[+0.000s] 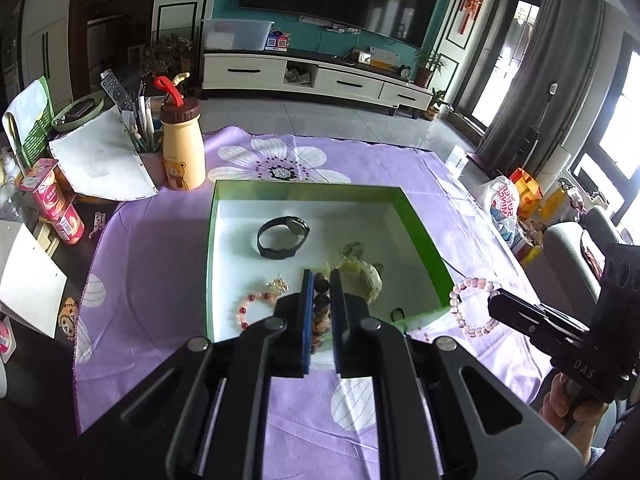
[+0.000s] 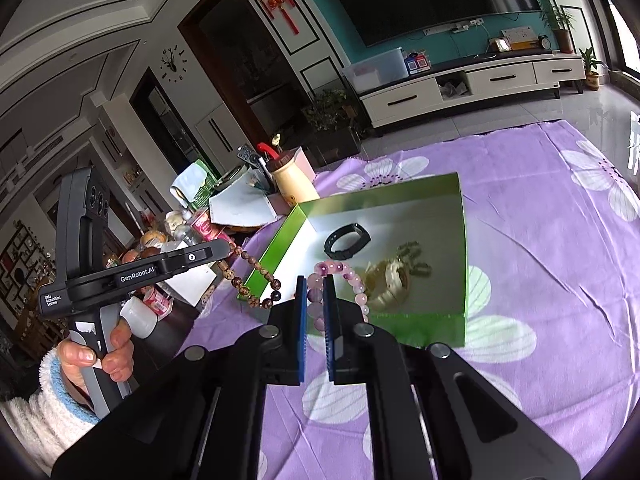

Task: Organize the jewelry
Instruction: 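Carry the wooden and pink bracelets into the green box and open both grippers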

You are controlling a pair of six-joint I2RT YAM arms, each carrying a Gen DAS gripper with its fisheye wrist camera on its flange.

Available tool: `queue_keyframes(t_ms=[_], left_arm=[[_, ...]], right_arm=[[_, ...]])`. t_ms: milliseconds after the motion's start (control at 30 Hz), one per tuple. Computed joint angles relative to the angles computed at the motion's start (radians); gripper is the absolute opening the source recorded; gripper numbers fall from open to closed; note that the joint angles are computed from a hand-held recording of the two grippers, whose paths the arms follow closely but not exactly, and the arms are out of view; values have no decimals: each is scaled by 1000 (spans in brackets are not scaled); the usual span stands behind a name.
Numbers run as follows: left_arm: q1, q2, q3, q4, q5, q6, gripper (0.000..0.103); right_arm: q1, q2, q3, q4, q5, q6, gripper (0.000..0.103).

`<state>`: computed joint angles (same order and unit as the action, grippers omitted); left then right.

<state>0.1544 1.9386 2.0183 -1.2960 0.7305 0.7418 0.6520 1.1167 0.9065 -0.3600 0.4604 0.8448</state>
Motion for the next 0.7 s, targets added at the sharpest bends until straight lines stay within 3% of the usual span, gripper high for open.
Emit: queue_keyframes(t_ms=[333,700], left_arm=[[-88,140,191,41,-112,-142,7],[-171,283,309,76,-241,-208,7]], right_arm=[[-145,60,52,1,-88,-57,7],[-271,138,72,19,-178,-101,7]])
